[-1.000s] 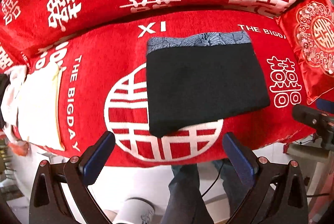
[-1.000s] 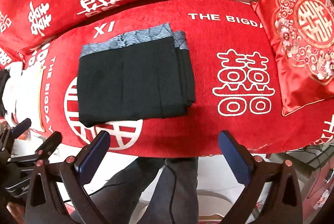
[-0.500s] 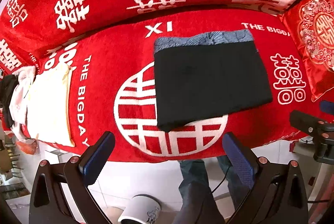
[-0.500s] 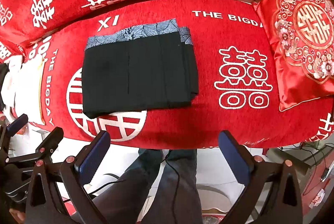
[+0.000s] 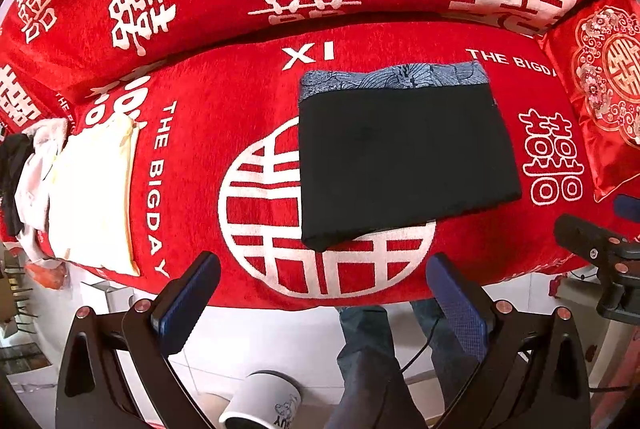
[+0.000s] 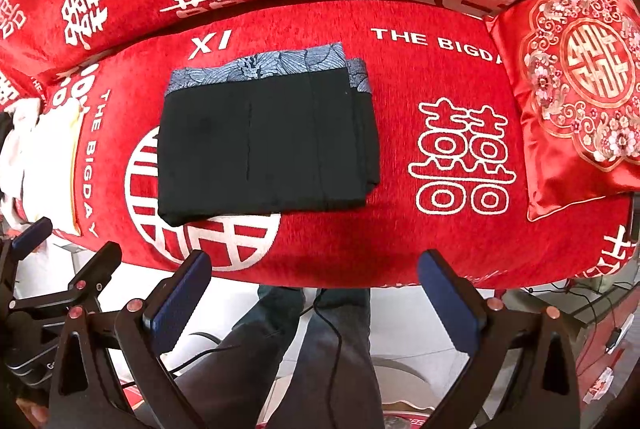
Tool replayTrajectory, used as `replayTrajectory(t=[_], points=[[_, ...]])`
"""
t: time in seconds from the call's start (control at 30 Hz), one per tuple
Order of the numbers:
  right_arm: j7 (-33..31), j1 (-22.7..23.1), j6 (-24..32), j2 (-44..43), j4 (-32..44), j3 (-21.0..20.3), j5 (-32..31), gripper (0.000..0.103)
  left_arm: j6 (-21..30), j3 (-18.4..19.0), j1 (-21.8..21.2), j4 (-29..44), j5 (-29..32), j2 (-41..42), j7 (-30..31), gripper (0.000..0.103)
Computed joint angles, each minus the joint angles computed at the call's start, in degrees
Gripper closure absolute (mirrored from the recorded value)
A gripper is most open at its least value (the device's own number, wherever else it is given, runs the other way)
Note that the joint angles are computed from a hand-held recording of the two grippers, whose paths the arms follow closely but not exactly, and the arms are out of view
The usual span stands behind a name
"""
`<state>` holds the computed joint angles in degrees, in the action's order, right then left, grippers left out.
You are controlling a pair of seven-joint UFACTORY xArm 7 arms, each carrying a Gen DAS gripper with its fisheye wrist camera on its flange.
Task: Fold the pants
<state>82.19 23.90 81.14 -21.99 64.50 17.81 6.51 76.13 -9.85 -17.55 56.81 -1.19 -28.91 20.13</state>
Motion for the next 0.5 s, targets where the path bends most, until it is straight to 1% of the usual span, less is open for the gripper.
replayTrajectory(t=[0.5], points=[[-0.27,0.21,0.39,1.37,1.19,-0.11,-0.48,0.0,0.73,0.31,0.18,0.54,-0.35,0.75,0.38,0.0]])
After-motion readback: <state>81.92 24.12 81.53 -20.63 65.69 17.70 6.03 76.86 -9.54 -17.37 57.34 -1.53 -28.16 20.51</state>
